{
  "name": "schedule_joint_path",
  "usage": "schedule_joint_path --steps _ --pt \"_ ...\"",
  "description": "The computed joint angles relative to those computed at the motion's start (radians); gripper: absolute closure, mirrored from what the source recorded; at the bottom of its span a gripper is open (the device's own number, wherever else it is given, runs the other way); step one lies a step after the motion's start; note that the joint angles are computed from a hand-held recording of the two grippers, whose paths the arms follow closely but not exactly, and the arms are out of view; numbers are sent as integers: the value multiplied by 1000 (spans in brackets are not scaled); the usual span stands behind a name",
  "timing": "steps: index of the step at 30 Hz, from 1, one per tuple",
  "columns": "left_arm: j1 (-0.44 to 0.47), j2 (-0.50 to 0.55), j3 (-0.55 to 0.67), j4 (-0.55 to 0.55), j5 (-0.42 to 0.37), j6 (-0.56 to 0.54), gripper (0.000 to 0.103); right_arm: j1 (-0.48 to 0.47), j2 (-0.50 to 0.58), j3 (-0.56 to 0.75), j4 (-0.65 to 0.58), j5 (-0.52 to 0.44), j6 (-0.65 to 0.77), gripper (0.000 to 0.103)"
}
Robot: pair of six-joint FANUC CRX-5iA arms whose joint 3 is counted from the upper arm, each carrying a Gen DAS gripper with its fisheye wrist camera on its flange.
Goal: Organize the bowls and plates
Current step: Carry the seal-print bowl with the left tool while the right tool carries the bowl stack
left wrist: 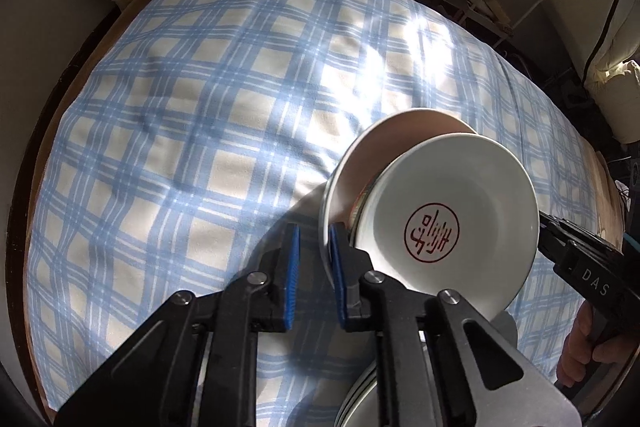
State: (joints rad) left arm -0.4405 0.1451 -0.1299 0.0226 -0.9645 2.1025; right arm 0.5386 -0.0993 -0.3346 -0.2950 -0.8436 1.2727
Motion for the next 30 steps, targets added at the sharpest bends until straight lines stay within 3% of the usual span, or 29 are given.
schedule_joint_path --steps 18,26,30 --pt "-6 4 7 -21 -3 61 92 -11 33 24 -19 -24 -19 92" --pt "12 -1 -6 -6 -12 75 77 -10 36 28 -19 -32 -30 92" --pt "10 -4 -12 -10 -3 78 77 -7 36 28 -11 -32 -36 92"
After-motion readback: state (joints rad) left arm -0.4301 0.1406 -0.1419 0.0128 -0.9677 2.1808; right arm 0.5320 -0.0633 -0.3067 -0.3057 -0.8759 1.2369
